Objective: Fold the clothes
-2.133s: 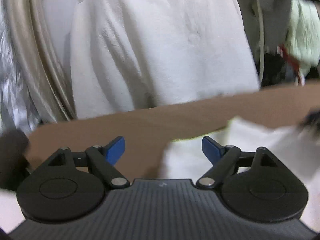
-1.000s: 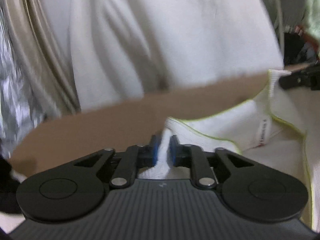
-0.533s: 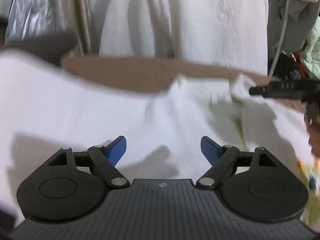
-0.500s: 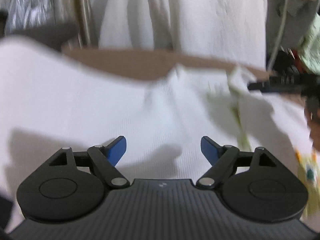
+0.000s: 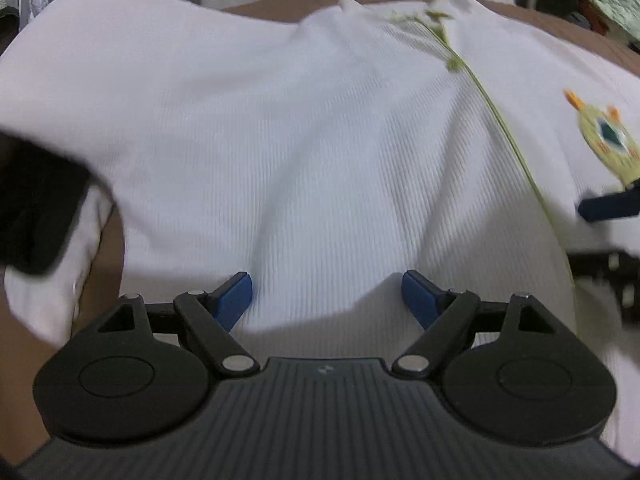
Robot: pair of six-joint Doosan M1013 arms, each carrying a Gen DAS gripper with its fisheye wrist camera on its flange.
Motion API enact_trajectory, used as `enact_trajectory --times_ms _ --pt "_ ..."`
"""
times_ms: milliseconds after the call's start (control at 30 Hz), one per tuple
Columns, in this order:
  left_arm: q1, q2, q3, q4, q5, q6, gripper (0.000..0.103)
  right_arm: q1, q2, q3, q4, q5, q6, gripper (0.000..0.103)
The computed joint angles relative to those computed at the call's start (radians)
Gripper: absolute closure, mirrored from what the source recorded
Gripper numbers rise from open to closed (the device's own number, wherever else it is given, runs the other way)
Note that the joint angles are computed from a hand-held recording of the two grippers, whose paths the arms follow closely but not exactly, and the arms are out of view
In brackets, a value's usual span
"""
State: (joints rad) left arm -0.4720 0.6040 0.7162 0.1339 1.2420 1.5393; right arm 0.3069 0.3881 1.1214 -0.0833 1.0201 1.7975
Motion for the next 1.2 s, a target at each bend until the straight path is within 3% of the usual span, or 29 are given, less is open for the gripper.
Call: enact_trajectory --times_ms 67,167,267,300,400,467,567,700,867,1067,1133,1200 --pt "-0.002 -0.045 0.066 -0.007 -0.033 0.010 0.021 0.041 -0.032 0.047 -0.037 -0.004 -0.021 0.046" --pt "-0.013 -0.160 0.225 -0.004 -0.221 0.027 0.021 0.078 -0.088 0.118 0.020 -0.008 -0.029 0.045" --pt "-0.013 -0.239 0.323 -0.104 -0.322 0.121 0.020 0.105 -0.143 0.188 0.054 -0.001 -0.013 0.045" --pt "-0.015 -0.244 0.331 -0.135 -0.296 0.149 0.020 0.108 -0.161 0.208 0.081 0.010 -0.015 0.045" --pt "-0.014 -0.203 0.281 -0.232 -0.107 0.232 0.020 0.111 -0.212 0.258 0.163 0.059 -0.037 0.044" --pt "-0.011 -0.181 0.259 -0.277 -0.024 0.260 0.020 0.111 -0.230 0.262 0.189 0.116 -0.094 0.044" --pt "0.003 -0.161 0.228 -0.330 0.036 0.224 0.020 0.116 -0.247 0.247 0.117 0.144 -0.135 0.044" --pt "0.029 -0.144 0.185 -0.429 0.108 0.191 0.020 0.088 -0.261 0.220 -0.063 0.143 0.071 0.043" --pt "0.031 -0.148 0.192 -0.445 0.098 0.211 0.020 0.027 -0.310 0.283 -0.242 0.105 0.375 0.039" --pt "0.043 -0.133 0.170 -0.481 0.020 0.214 0.020 -0.133 -0.331 0.370 -0.072 -0.079 0.679 0.039" --pt "0.040 -0.134 0.165 -0.446 -0.038 0.225 0.020 -0.157 -0.312 0.374 -0.071 -0.111 0.791 0.039" --pt "0.043 -0.135 0.163 -0.424 -0.076 0.232 0.020 -0.147 -0.276 0.337 -0.137 -0.068 0.870 0.044"
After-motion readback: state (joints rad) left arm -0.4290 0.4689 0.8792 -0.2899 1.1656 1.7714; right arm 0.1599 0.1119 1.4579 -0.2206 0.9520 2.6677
